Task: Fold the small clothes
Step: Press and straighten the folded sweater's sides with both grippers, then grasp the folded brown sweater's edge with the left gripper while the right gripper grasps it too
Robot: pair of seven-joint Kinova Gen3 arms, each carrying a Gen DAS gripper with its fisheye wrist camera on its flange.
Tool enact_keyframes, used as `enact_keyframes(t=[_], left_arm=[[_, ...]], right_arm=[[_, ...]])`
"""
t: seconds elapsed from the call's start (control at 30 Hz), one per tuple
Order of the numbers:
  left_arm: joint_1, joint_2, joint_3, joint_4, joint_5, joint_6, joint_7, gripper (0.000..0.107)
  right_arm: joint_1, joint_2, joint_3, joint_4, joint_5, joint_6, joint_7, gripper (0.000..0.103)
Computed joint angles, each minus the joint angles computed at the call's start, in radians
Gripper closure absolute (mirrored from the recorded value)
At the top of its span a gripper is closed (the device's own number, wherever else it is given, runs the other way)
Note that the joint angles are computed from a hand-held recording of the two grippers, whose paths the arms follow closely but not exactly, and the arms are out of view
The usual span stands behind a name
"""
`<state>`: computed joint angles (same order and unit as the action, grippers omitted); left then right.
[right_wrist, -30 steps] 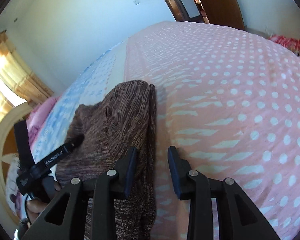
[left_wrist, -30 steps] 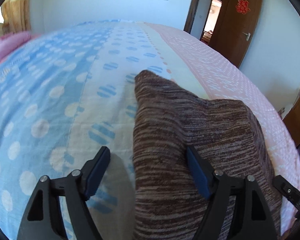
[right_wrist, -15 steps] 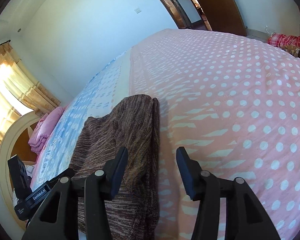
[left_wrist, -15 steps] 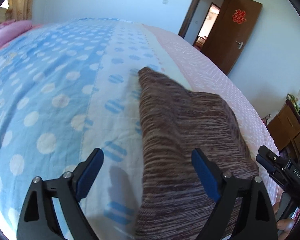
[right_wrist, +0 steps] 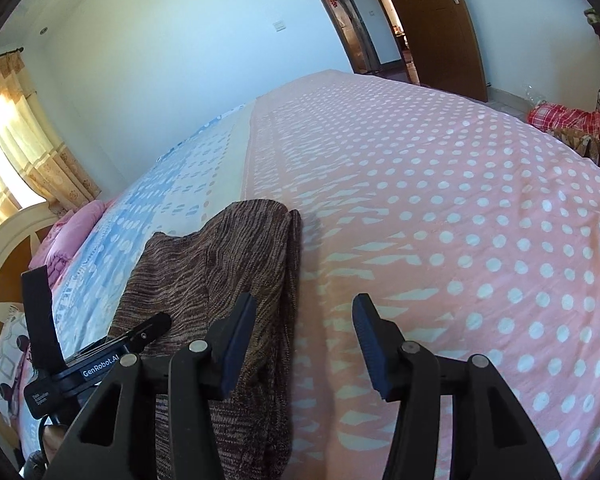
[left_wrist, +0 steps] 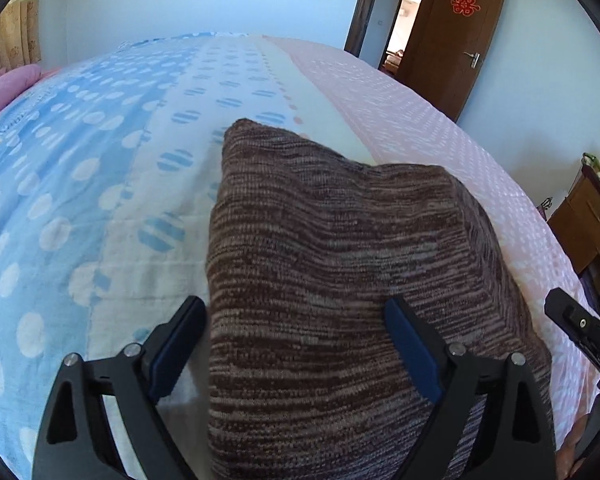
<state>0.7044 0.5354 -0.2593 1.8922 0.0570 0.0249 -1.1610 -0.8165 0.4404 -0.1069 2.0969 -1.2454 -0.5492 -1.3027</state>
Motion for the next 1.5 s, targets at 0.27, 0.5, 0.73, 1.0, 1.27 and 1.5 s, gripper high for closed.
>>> enact_keyframes(t=[0.27,0.5,0.73,1.0,1.27,1.5], left_arm=[[-0.067,-0.013,0.072,0.026,0.016,-0.037,-0.031,0.014],[-0.118,-0.013,0.127,0.026,0.034,-0.046,-0.063,0.011],[-0.179,-0.017,0.196,0.038,0.042,-0.066,-0.087,0.009],[-0.178,-0.013,0.191,0.031,0.057,-0.059,-0.109,0.008],[-0.16,-0.01,0.173,0.027,0.066,-0.055,-0.114,0.008],[-0.124,-0.008,0.136,0.021,0.069,-0.044,-0.114,0.009]], right_arm=[[0.134,0.02,-0.159,-0.015,0.02,-0.02,0.046,0.042],[0.002,0.028,0.059,-0.026,0.094,0.144,-0.088,0.041],[0.264,0.037,-0.172,-0.037,0.378,0.154,-0.326,0.032],[0.131,0.105,-0.012,-0.142,0.382,0.258,-0.22,0.031],[0.046,0.118,0.099,-0.185,0.428,0.343,-0.217,0.032],[-0.167,0.16,0.371,-0.247,0.344,0.466,-0.173,0.052]])
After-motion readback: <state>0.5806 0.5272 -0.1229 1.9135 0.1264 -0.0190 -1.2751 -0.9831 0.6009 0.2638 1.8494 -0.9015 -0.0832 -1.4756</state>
